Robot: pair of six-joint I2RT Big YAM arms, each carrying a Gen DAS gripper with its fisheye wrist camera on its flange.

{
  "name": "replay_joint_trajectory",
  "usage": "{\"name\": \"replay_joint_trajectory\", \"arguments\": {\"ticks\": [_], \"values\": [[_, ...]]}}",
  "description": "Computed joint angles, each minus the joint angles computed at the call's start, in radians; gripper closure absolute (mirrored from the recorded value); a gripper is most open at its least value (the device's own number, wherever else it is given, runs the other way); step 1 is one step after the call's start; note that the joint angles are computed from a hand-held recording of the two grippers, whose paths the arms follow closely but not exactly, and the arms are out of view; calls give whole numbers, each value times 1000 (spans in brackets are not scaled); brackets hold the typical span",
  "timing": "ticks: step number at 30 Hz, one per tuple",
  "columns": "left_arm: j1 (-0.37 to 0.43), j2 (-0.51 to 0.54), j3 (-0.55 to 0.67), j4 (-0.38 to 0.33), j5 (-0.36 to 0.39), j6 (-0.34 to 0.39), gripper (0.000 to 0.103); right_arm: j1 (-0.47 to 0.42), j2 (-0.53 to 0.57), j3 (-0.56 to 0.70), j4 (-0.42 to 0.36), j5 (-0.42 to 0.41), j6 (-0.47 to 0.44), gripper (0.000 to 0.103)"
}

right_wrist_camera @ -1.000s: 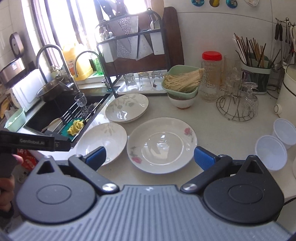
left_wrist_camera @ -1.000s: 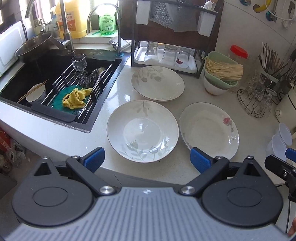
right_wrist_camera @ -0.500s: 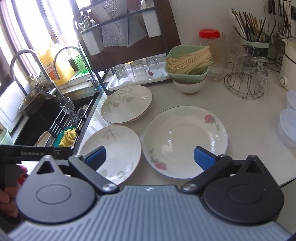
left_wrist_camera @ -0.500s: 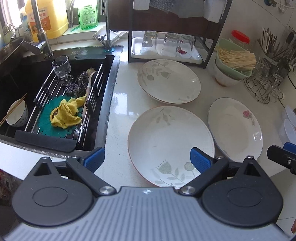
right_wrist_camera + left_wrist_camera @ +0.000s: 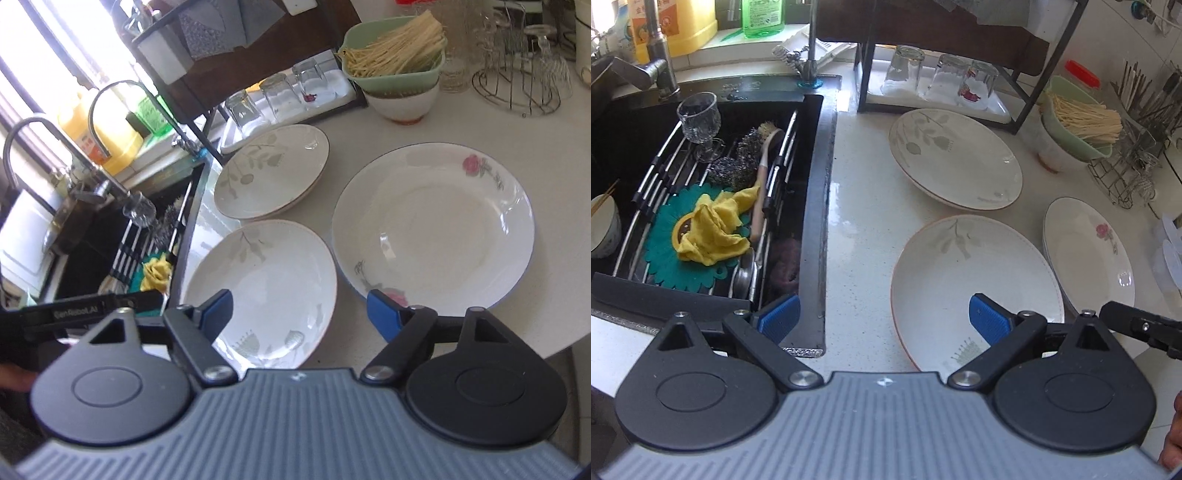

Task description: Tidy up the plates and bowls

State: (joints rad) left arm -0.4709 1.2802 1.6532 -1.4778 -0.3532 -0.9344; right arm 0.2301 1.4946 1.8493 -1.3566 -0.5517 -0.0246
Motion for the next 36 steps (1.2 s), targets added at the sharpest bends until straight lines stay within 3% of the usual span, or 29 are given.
{"name": "replay_joint_trajectory", "arguments": {"ticks": [5, 11, 16, 19, 23, 25, 28, 36], "values": [[21, -12, -55, 79, 38, 24, 5, 31, -4, -24, 26, 42, -32, 22], [44, -32, -115, 172, 84, 47, 32, 45, 7, -46, 21, 54, -4, 28], [83, -39, -144, 223, 134, 63, 56, 44, 32, -47, 22, 48, 56, 50], [101, -35, -159, 236, 157, 67, 69, 58, 31, -65, 45, 111, 66, 63], [121, -31, -179, 257, 193, 75, 78, 54, 40, -72, 58, 115, 85, 71], [129, -26, -183, 262, 203, 74, 85, 52, 51, -66, 48, 115, 88, 82], [141, -32, -203, 290, 226, 72, 91, 55, 57, -63, 48, 119, 87, 92], [184, -52, -238, 345, 309, 79, 93, 65, 59, -74, 75, 124, 88, 93]]}}
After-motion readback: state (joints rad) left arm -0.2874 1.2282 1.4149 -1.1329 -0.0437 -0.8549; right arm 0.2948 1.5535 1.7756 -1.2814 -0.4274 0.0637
